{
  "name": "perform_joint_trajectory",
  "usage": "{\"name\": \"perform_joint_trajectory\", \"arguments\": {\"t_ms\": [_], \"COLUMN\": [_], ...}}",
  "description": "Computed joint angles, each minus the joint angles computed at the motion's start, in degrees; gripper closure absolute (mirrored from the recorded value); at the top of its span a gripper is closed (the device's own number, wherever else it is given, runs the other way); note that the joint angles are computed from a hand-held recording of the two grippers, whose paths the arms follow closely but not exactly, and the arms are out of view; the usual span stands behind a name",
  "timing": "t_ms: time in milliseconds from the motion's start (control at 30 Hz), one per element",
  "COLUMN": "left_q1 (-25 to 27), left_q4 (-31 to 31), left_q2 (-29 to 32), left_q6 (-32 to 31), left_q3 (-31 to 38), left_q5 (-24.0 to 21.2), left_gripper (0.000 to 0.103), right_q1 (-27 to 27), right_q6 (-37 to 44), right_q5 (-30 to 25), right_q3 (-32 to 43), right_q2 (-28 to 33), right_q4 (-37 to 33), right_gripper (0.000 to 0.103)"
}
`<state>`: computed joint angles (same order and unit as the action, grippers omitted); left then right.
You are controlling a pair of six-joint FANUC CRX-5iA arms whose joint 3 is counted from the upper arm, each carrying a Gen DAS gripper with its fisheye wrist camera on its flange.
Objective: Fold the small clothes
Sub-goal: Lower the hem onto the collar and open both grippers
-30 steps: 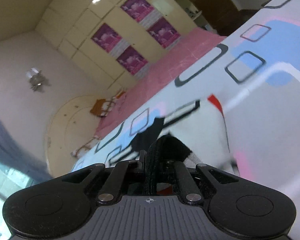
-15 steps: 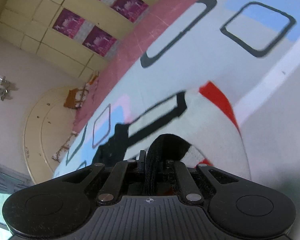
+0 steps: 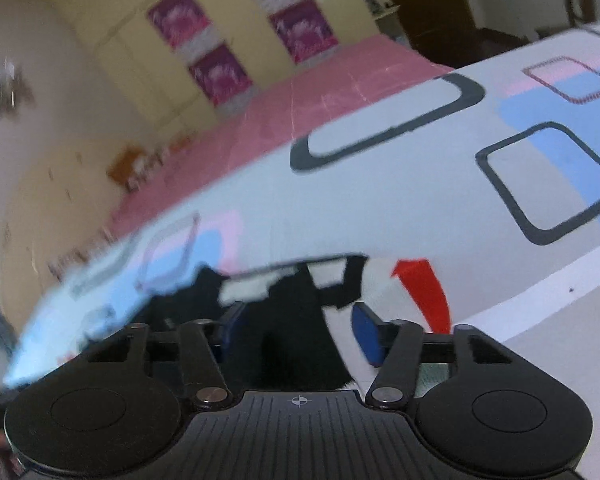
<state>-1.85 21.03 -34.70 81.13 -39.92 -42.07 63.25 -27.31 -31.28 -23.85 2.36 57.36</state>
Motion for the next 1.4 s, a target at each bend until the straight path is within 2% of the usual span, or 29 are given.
{"name": "perform_joint_trajectory", "arguments": {"t_ms": [67, 133, 167, 200, 233, 300, 367, 433, 500, 567, 600, 667, 767, 800, 833, 867, 900, 933, 967, 1000, 1033, 1067, 1167, 1233, 1333, 1367, 1400], "left_q1": [-2.86, -4.59, -6.09, -7.70, -7.81, -7.00, -6.46, -7.02, -8.05, -7.05, -7.78, -9.31, -8.23, -7.69, -8.73, -11.48, -14.57, -16.72, -17.87, -17.70, -17.84, -19.33, -23.58, -24.44, -22.58, -21.39, -19.45], "left_q4": [-7.71, -12.14, -15.44, -18.91, -19.38, -17.68, -17.33, -21.17, -26.00, -24.34, -25.77, -28.24, -25.84, -24.80, -26.76, -31.72, -35.97, -37.22, -35.47, -30.73, -25.89, -23.64, -24.60, -25.76, -29.69, -31.87, -31.28], "left_q2": [2.08, 2.57, 3.09, 3.56, 3.41, 2.31, -0.40, -2.86, -2.93, -0.84, -0.02, 1.33, 0.78, 0.15, -0.45, -1.16, -1.33, -0.90, -0.04, 0.60, 1.77, 3.71, 8.02, 9.11, 6.88, 5.51, 3.36], "left_q6": [6.20, 8.38, 10.59, 13.22, 13.02, 12.19, 13.96, 19.59, 25.18, 25.21, 26.34, 27.88, 24.90, 24.33, 26.76, 32.01, 35.74, 36.48, 34.75, 30.17, 25.24, 22.41, 22.26, 23.01, 26.30, 28.25, 27.20], "left_q3": [3.28, 4.56, 5.73, 6.99, 6.73, 5.38, 2.97, 2.26, 3.26, 3.22, 4.20, 6.16, 5.35, 5.06, 5.46, 6.70, 7.91, 8.95, 9.38, 8.62, 8.03, 8.50, 10.73, 11.03, 9.86, 9.79, 8.23], "left_q5": [-0.97, -1.26, -1.59, -2.08, -1.51, 0.33, 3.93, 5.39, 3.81, 3.30, 2.90, 1.59, 1.96, 1.96, 1.98, 1.99, 2.18, 2.13, 3.08, 4.89, 6.21, 6.55, 5.47, 4.57, 2.51, 0.34, 0.52], "left_gripper": [0.061, 0.063, 0.066, 0.075, 0.083, 0.099, 0.099, 0.099, 0.099, 0.098, 0.099, 0.098, 0.092, 0.069, 0.044, 0.038, 0.035, 0.035, 0.035, 0.035, 0.036, 0.036, 0.035, 0.030, 0.024, 0.025, 0.030], "right_q1": [1.41, 3.21, 3.98, 4.63, 5.07, 5.46, 5.74, 5.84, 5.43, 5.48, 5.40, 5.51, 5.89, 6.22, 7.16, 7.93, 8.05, 8.10, 8.16, 8.07, 8.13, 8.37, 9.14, 9.63, 10.02, 10.00, 9.96], "right_q6": [8.46, 18.15, 21.97, 24.78, 26.42, 27.17, 24.56, 18.86, 14.05, 16.86, 17.76, 16.38, 16.38, 16.61, 15.53, 12.69, 11.86, 12.82, 14.31, 16.08, 18.36, 20.95, 25.21, 29.40, 31.38, 30.55, 28.97], "right_q5": [-2.98, -8.27, -10.90, -13.01, -14.10, -14.91, -14.97, -15.94, -16.75, -18.12, -17.94, -18.33, -19.19, -19.67, -22.57, -24.36, -23.15, -21.31, -19.52, -17.20, -15.93, -15.17, -12.99, -12.22, -12.92, -14.41, -16.49], "right_q3": [3.38, 7.51, 9.36, 10.51, 11.04, 11.12, 9.47, 7.19, 5.96, 7.63, 8.09, 8.11, 8.69, 9.08, 9.69, 8.41, 7.14, 7.77, 9.10, 10.41, 12.37, 14.57, 18.64, 21.18, 20.42, 19.30, 18.20], "right_q2": [2.39, 5.36, 6.95, 7.90, 8.44, 8.71, 8.03, 7.04, 6.72, 8.05, 8.87, 9.11, 8.88, 8.78, 9.29, 9.02, 8.15, 8.29, 8.85, 9.54, 10.78, 12.28, 15.78, 17.45, 17.27, 16.41, 15.71], "right_q4": [-4.60, -7.90, -8.40, -8.55, -8.18, -7.64, -4.47, 0.72, 3.31, -1.64, -3.16, -2.23, -3.08, -2.97, -1.11, 3.74, 6.75, 6.76, 5.59, 4.21, 2.12, 0.10, -1.44, -4.33, -4.13, -3.84, -3.43], "right_gripper": [0.049, 0.050, 0.058, 0.068, 0.074, 0.094, 0.096, 0.096, 0.097, 0.097, 0.097, 0.096, 0.095, 0.071, 0.048, 0.022, 0.023, 0.023, 0.038, 0.058, 0.063, 0.063, 0.063, 0.063, 0.063, 0.063, 0.063]}}
